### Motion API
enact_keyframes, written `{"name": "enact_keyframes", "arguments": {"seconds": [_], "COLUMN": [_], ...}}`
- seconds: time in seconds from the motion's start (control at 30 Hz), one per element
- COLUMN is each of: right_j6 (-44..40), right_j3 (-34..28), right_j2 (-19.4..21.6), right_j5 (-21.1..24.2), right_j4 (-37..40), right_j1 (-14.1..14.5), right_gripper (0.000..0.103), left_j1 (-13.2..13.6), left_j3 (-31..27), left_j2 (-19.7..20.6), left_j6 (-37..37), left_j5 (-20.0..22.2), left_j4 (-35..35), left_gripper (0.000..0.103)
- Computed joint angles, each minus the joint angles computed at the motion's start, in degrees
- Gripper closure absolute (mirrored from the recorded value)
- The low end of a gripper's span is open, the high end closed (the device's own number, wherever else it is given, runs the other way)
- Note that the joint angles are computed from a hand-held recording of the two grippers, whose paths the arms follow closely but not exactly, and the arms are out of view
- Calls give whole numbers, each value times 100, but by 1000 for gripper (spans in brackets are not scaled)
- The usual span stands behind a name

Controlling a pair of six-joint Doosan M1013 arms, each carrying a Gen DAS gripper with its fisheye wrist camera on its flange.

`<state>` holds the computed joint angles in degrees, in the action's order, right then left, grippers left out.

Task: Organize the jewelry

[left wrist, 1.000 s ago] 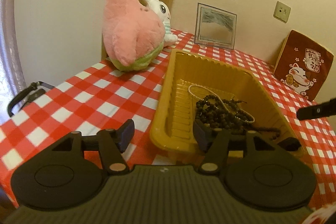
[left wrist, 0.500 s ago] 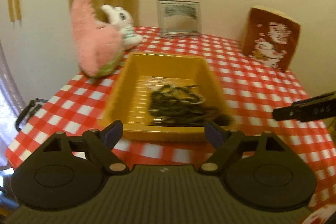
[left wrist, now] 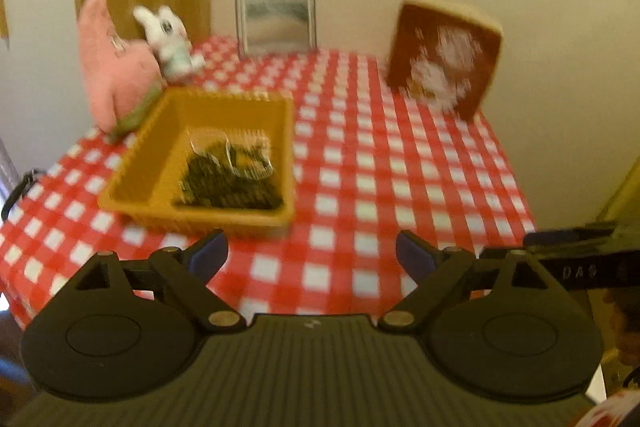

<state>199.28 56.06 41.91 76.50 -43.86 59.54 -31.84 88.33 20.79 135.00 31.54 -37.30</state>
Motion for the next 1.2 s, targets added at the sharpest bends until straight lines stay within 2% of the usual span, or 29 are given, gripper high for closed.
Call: {"name": "enact_keyframes", "arguments": {"seconds": [0.17, 0.43, 1.2], "right_j6": [239, 300, 372], "right_j3": [149, 214, 172], "right_j2": [-129, -195, -196], "right_j5": [17, -48, 112], "right_j4": [19, 176, 51], "right_j1": [121, 233, 335], "right_gripper": [32, 32, 32], "left_j1": [-174, -279, -343], "left_j3": [116, 296, 376], "left_j2": [-140, -305, -359], "left_j6": [-779, -1304, -1013], "left_j5": [114, 157, 190], "left_j4": [779, 1243, 1019], "left_gripper": [13, 13, 13]}}
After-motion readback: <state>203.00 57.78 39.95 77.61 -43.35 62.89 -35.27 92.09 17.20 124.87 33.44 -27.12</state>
